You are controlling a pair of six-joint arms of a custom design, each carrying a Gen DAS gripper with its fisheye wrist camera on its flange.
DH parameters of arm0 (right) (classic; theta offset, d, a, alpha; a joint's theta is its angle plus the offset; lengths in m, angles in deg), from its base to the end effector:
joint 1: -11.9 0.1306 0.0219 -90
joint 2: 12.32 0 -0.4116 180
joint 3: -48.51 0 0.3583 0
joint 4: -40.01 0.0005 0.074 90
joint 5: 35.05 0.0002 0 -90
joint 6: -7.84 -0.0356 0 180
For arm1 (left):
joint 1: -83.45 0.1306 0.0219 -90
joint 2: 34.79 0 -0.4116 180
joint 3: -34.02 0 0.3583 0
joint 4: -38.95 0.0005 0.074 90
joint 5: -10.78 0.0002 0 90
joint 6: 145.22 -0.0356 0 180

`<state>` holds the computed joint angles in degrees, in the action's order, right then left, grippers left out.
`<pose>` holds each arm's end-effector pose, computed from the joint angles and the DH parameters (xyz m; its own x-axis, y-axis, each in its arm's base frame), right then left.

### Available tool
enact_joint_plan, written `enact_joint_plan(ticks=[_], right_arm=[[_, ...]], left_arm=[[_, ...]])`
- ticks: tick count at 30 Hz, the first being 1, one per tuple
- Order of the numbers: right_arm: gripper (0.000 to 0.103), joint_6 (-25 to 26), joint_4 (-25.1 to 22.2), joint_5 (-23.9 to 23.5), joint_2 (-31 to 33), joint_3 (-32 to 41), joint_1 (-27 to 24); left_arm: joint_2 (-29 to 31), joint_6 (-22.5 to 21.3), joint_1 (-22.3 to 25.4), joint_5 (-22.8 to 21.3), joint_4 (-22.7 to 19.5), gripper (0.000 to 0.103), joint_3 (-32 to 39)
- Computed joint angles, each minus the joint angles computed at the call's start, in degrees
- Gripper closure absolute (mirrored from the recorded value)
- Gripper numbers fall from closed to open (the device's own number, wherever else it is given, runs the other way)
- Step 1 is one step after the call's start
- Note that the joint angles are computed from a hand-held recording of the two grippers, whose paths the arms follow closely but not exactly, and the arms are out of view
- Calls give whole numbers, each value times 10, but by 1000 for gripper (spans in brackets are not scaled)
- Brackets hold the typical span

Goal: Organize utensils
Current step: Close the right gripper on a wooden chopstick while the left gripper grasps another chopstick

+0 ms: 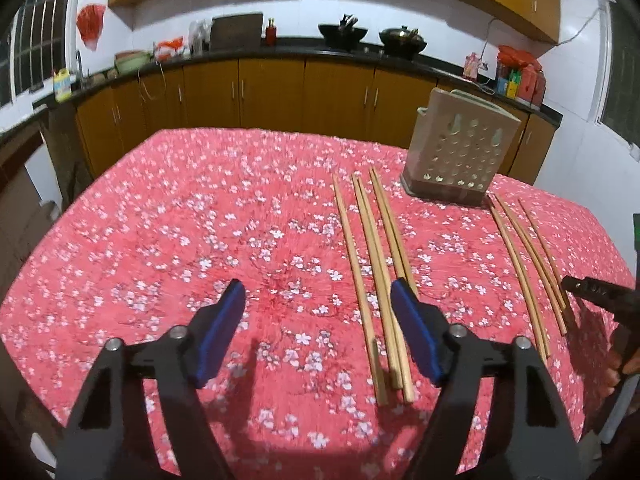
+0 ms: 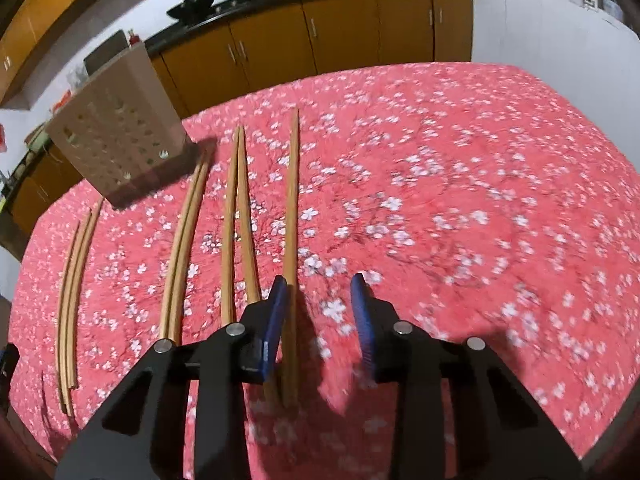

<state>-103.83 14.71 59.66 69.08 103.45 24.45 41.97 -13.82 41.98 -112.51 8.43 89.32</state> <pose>0.3411 0.0724 0.2918 -0.7741 0.2047 -0.5990 0.1279 0.9773 0.1686 0.2560 -0.2009 0.3183 -0.6413 -0.1709 -0.7480 -0.1652 0.9828 -0.0830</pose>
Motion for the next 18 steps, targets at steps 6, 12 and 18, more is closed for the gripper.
enact_joint_plan(ticks=[6, 12, 18], right_arm=[[69, 22, 10, 8, 11, 10, 5], [92, 46, 4, 35, 21, 15, 13], [95, 46, 1, 26, 19, 14, 4]], left_arm=[[15, -26, 26, 51, 26, 40, 2], [46, -45, 44, 104, 33, 63, 16], [78, -55, 57, 142, 18, 79, 34]])
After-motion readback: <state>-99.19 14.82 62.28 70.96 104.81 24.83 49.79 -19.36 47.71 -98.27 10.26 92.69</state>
